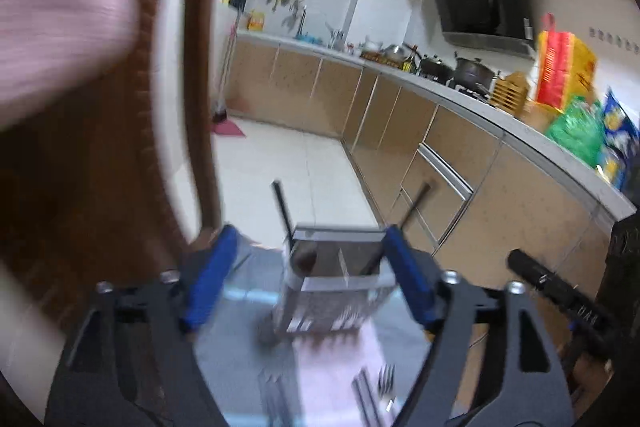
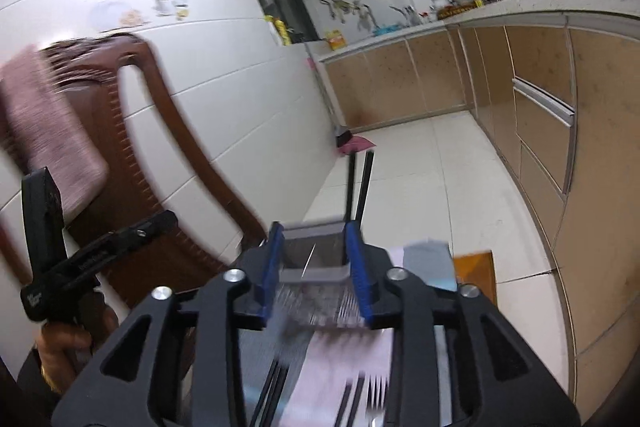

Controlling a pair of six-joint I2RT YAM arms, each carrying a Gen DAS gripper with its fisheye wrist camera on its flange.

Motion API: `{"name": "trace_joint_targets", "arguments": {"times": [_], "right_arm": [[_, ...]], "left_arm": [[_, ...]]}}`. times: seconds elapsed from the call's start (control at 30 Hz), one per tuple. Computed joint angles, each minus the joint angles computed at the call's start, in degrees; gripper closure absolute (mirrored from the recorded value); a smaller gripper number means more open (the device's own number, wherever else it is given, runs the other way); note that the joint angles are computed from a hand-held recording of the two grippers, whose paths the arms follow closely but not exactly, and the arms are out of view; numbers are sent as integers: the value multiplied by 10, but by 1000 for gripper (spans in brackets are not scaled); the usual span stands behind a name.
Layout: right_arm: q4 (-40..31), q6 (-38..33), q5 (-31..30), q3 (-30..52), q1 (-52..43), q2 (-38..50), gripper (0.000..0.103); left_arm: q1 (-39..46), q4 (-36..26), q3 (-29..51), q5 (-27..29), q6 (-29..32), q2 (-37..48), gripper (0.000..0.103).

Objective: Organize utensils

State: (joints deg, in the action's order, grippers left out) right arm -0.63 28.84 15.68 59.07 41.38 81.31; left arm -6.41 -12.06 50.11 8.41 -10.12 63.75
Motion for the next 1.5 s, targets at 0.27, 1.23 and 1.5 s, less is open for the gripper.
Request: {"name": "trace_joint_targets", "arguments": {"times": [0.27,1.23,1.5], "right_arm": [[-28,156,285,-269,308,-207,41],[-60,316,281,-357,355,-242,37],[-46,306,258,-345,344,-212,36]], "left_arm": [[-123,-255,-247,-164,-3,-380,16],[-243,30,-209,-254,-67,197,97],[-222,51,-234,-201,-85,168,97]]}}
